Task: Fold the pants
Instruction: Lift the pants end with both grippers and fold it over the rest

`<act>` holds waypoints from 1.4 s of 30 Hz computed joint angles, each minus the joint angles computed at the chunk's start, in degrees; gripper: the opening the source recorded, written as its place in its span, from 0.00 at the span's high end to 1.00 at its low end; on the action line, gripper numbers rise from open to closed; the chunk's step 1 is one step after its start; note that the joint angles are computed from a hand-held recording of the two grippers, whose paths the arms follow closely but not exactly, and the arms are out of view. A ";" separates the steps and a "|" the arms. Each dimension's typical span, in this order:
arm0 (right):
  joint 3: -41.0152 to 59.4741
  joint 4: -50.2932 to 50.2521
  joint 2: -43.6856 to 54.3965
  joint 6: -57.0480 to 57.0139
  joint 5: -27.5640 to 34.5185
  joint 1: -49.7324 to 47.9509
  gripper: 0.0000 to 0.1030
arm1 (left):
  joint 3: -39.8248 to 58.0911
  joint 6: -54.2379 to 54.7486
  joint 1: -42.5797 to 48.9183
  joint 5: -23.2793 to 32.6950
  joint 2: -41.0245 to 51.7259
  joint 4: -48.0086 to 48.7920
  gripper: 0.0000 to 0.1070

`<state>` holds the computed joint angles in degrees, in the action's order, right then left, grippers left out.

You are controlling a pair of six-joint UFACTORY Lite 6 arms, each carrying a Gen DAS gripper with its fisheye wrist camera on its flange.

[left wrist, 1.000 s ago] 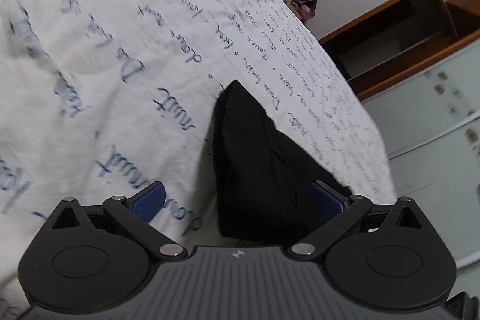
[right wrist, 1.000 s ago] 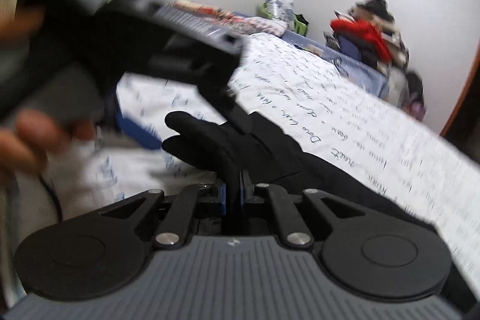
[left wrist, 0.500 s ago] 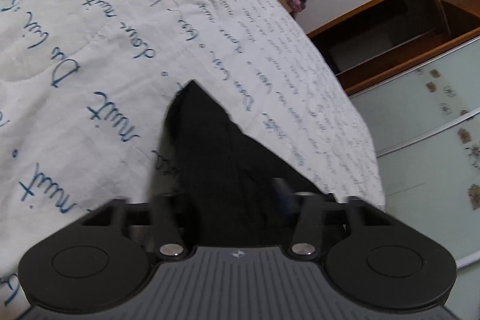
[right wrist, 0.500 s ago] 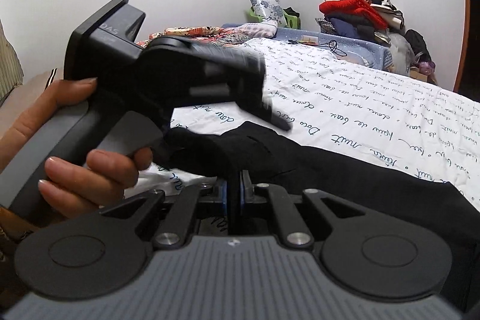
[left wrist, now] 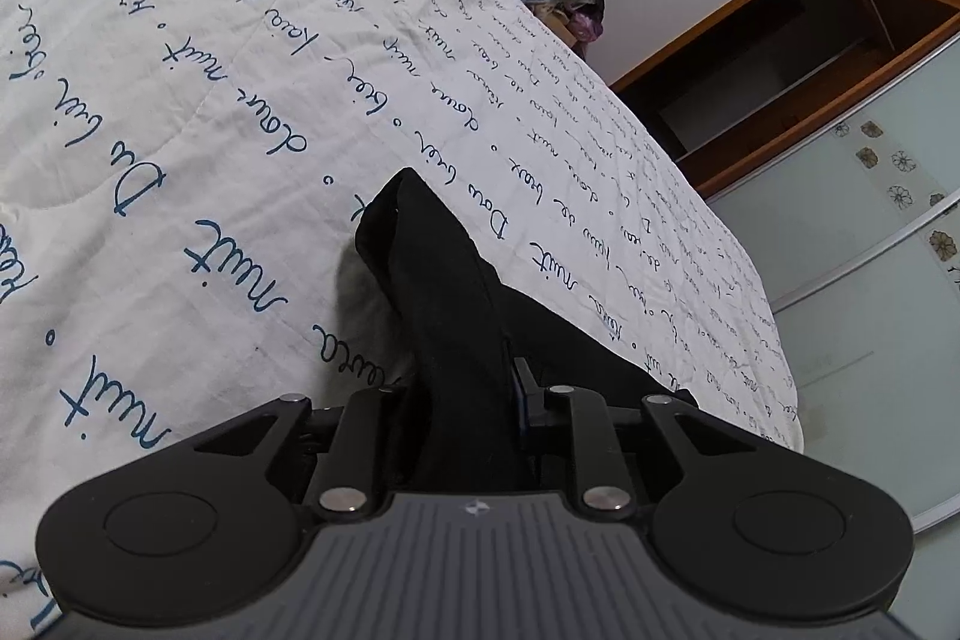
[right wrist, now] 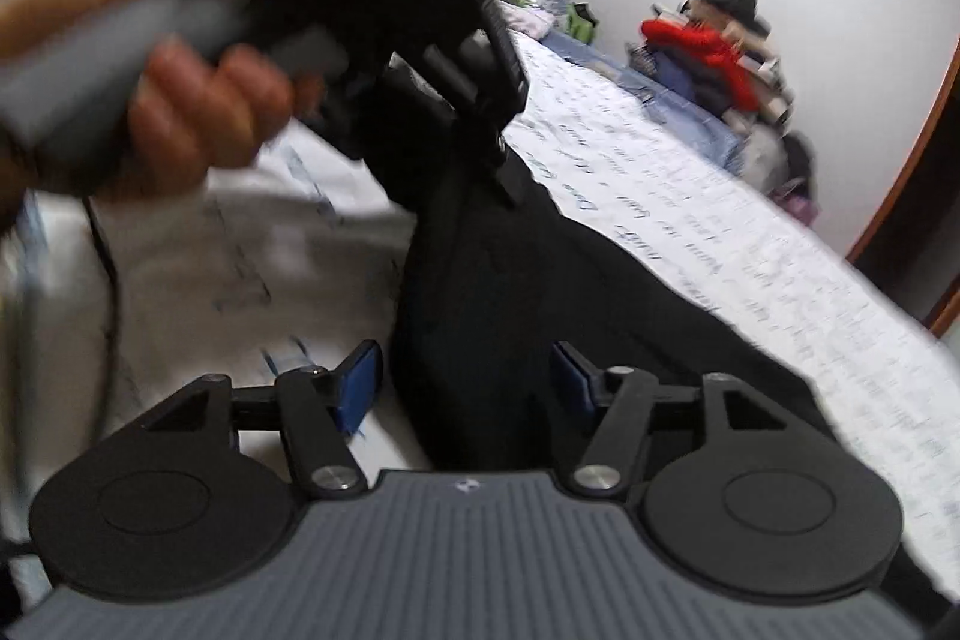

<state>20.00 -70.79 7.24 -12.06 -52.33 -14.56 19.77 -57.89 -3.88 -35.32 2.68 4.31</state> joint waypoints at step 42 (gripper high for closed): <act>46.63 -33.62 30.54 45.64 -26.61 -42.12 0.89 | 82.81 119.31 -40.69 14.01 39.69 -102.77 0.83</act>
<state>66.63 -104.41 37.78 33.58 -78.94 -56.68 102.57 61.42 -44.57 -21.32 42.36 -98.46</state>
